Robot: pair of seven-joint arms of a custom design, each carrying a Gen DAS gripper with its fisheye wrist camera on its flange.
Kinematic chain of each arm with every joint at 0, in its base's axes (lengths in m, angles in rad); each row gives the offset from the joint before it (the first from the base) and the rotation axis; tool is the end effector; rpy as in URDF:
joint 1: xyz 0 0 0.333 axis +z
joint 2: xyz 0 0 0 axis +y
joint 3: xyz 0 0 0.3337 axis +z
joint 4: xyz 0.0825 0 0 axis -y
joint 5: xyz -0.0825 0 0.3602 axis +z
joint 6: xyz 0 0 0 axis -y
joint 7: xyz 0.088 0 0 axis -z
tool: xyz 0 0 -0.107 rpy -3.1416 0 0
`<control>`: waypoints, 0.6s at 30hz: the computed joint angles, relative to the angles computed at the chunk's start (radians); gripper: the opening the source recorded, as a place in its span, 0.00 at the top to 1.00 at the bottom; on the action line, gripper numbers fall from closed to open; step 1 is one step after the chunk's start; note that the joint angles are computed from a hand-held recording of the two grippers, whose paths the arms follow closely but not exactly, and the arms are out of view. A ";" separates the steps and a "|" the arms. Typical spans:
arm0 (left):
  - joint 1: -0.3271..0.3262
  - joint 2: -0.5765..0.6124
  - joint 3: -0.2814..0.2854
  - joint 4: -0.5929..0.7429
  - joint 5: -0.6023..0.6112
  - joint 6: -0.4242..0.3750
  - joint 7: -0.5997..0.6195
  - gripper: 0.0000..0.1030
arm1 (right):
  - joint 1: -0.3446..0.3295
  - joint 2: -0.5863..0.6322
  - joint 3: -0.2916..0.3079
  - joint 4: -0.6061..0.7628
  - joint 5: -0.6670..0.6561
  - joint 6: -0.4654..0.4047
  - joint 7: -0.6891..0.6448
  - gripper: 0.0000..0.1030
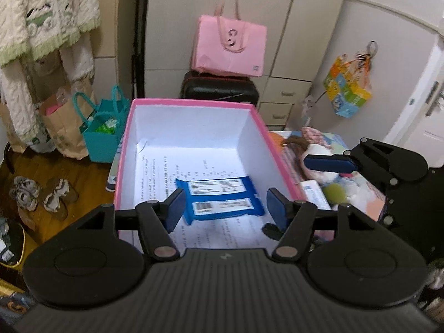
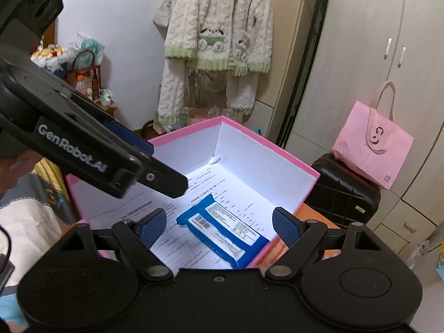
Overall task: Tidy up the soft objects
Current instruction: 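Open the left gripper to drop the wipes pack into the box, then grasp the orange sponge with the left gripper while the right gripper grasps the white bath puff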
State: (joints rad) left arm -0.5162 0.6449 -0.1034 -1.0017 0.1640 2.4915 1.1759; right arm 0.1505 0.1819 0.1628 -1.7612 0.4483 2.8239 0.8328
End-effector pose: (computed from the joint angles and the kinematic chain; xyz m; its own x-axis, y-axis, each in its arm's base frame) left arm 0.6446 -0.4209 0.6013 -0.3349 -0.9222 0.1933 -0.6799 0.0945 -0.7272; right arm 0.6213 0.1688 0.5880 0.5643 -0.8146 0.1343 -0.4384 -0.4335 -0.7873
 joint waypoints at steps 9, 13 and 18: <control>-0.030 -0.081 -0.028 -0.117 0.020 0.081 0.058 0.32 | -0.019 -0.176 -0.076 -0.204 0.287 0.061 -0.181 0.15; -0.038 -0.072 -0.062 -0.095 -0.008 0.082 0.129 0.32 | 0.012 -0.247 -0.146 -0.290 0.344 0.114 -0.214 0.15; -0.091 -0.007 -0.059 0.018 -0.011 0.020 0.173 0.32 | 0.076 -0.297 -0.241 -0.367 0.466 0.203 -0.328 0.15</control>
